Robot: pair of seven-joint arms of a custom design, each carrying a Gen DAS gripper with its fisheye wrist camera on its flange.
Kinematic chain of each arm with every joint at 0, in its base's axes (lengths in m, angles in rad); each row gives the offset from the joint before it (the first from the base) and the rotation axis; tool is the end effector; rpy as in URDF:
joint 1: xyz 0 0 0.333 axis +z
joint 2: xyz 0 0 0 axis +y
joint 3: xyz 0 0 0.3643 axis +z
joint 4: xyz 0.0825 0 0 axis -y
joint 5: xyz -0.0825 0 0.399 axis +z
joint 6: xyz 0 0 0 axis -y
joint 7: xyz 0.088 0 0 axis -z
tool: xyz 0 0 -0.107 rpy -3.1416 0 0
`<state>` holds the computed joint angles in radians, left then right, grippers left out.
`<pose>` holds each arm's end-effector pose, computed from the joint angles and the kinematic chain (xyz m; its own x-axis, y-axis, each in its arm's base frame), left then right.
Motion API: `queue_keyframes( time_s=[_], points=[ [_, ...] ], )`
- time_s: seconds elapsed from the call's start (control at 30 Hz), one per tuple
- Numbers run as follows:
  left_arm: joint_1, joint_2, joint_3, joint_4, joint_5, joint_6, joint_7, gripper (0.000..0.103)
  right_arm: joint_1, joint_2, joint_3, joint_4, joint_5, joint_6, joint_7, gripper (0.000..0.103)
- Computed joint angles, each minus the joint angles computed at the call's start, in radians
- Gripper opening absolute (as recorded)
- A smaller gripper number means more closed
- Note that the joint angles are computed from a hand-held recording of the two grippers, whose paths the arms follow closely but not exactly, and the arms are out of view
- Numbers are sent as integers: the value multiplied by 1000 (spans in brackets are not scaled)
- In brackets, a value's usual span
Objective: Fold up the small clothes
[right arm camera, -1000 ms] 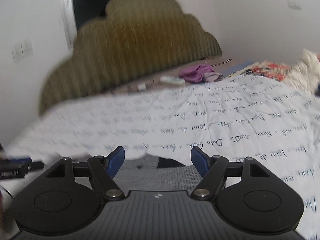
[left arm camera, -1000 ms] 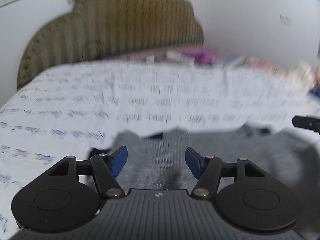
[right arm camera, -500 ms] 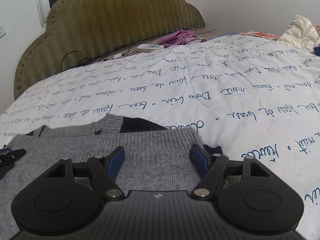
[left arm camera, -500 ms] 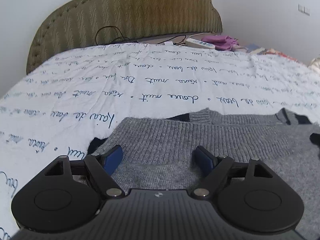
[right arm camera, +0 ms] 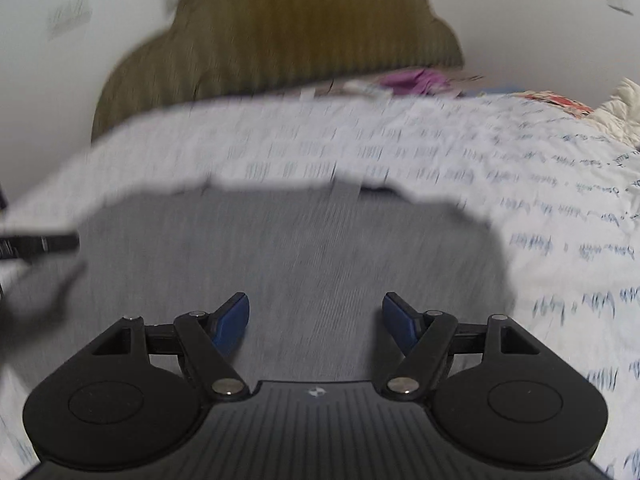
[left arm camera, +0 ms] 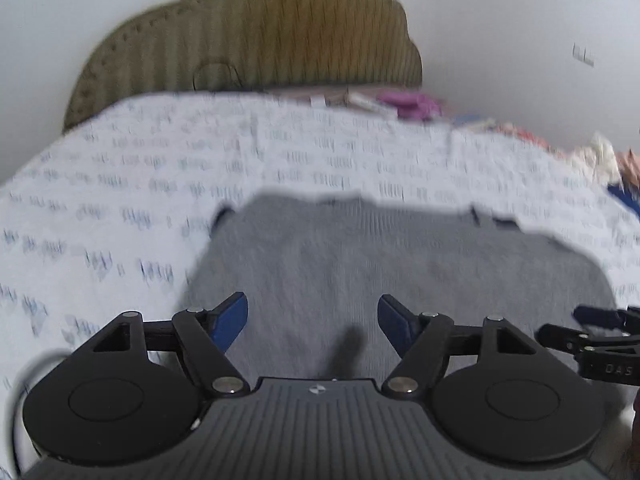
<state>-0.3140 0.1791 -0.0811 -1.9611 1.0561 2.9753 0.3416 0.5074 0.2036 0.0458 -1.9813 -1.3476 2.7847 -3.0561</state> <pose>0.5744 -0.3012 0.4963 -0.1695 -0.9831 0.0698 -0.6040 0.0477 -0.7955 0.5231 0.3728 0.4438 0.0831 -0.9955 -0.0447 -0.6076 -0.0150 -0.7941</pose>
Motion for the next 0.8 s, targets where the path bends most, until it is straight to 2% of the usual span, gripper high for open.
queue_keyframes(
  time_s=[0.07, 0.13, 0.27, 0.33, 0.4, 0.53, 0.8],
  points=[
    [-14, -1, -2, -14, 17, -50, -7, 76, 17, -10, 3, -17, -41, -37, 48, 74],
    [-13, -14, 0, -33, 63, -45, -46, 77, 20, -28, 16, -34, -26, -61, 55, 74],
    [6, -43, -24, -71, 53, -54, -47, 78, 15, -59, 34, -77, -17, -82, 87, 77],
    [9, -57, -39, -86, 60, -73, -33, 78, 13, -75, 41, -98, -28, -89, 121, 78],
    [13, -69, -52, -103, 80, -74, -26, 79, 6, -87, 47, -117, -42, -86, 156, 84],
    [22, -88, -72, -130, 119, -75, -48, 80, -1, -106, 62, -151, -111, -90, 266, 85],
    [44, -113, -93, -162, 91, -71, -35, 83, 3, -109, 88, -156, -99, -147, 243, 86]
  ],
)
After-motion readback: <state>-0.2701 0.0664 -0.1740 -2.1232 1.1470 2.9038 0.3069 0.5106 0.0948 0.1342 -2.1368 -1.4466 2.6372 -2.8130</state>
